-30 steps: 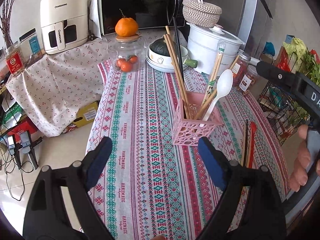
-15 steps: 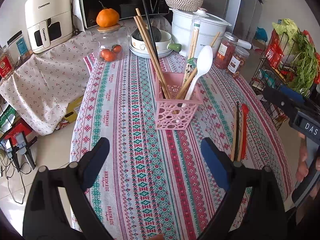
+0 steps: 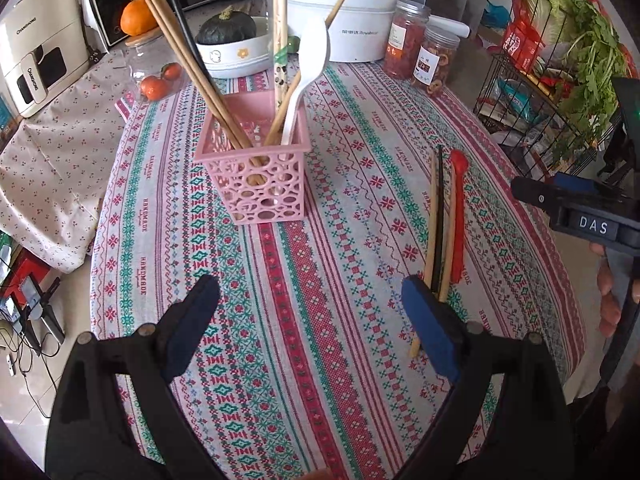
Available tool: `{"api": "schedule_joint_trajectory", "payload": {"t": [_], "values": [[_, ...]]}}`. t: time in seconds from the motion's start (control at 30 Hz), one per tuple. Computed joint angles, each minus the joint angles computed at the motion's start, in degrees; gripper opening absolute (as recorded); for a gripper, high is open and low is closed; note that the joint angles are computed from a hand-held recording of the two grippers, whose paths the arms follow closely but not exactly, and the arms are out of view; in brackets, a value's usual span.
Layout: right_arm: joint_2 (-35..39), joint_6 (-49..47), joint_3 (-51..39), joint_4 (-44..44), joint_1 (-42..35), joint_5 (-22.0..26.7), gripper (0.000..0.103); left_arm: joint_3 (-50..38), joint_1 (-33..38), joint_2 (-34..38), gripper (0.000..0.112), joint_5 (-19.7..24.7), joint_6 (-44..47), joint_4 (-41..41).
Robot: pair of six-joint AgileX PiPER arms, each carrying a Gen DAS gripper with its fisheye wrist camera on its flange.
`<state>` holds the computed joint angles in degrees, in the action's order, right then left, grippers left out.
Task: Organize utensils
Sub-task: 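Move both tools back to the remaining chopsticks and red spoon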
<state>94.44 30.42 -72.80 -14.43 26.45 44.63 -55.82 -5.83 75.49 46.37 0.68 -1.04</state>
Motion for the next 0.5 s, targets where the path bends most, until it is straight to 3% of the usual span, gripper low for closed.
{"api": "schedule_joint_trajectory", "payload": {"t": [0.13,0.33,0.43,0.5], "values": [[1.67,-4.31,-0.39,3.22,-3.01,3.63,0.090,-2.16,-5.94,3.62,0.092,1.40,-3.45,2.24],[0.95,-10.47,1.83,10.27,-9.31,3.88,0.090,-6.73,-12.27,9.78,0.090,1.36,-7.36,4.58],[1.02,-12.39,2.18,12.27,-11.73,4.17,0.091,-10.53,-12.53,14.16,0.077,1.52,-7.21,1.39],[1.06,-13.36,2.32,13.49,-13.16,4.17,0.090,-13.58,-12.59,17.38,0.058,2.01,-7.07,-0.89]]}}
